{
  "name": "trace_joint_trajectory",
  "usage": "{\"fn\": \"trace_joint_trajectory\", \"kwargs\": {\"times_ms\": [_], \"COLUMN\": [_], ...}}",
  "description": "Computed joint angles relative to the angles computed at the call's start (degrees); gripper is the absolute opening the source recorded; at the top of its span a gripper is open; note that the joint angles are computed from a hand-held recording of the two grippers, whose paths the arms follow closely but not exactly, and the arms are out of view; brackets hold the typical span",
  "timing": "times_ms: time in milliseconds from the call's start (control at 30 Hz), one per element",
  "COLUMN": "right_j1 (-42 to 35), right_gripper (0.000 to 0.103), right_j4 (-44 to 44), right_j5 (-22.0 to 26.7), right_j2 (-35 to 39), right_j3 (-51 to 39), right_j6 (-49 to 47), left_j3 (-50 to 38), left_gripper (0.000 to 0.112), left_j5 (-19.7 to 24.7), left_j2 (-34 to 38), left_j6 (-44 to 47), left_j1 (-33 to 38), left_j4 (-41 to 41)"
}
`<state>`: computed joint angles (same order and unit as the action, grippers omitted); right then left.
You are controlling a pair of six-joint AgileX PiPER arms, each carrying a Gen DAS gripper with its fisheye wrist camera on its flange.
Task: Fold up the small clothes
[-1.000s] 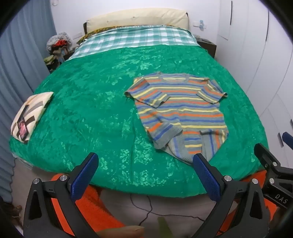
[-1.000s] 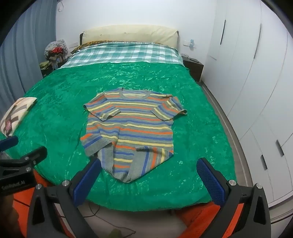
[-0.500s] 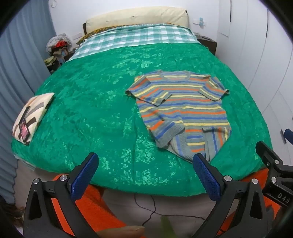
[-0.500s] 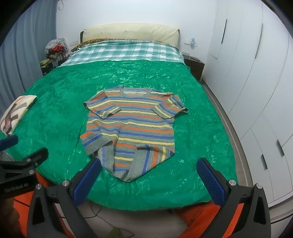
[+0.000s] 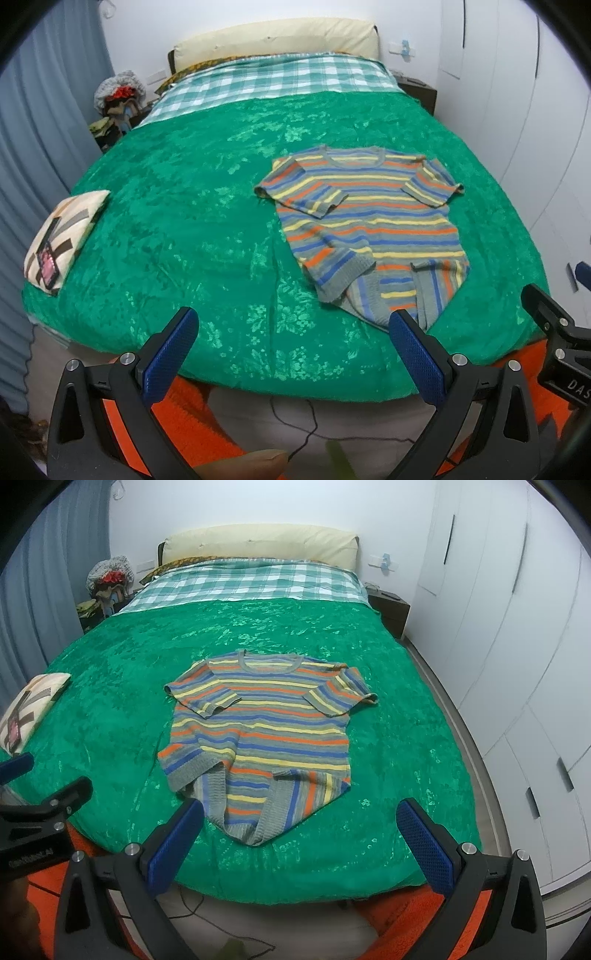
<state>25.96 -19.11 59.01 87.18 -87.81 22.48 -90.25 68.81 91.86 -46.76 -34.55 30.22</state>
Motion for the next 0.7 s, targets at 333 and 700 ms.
{"fn": "trace_joint_trajectory", "kwargs": {"times_ms": [333, 700], "right_j1": [-1.5, -4.2], "right_gripper": [0.103, 0.103], "right_j4": [1.6, 5.7], "right_j5": [-1.8, -4.9], "right_j2": [-0.5, -0.3], "right_j3": [1.2, 2.1], "right_j6": [-0.1, -2.3], "left_j3": [0.5, 3.3], "left_gripper": [0.103, 0.103], "left_j5": [0.5, -2.0], "left_j2": [1.1, 1.2], "left_j6": [0.7, 1.6], "left_j1": [1.5, 4.0], "left_j4": [-1.5, -3.0]}}
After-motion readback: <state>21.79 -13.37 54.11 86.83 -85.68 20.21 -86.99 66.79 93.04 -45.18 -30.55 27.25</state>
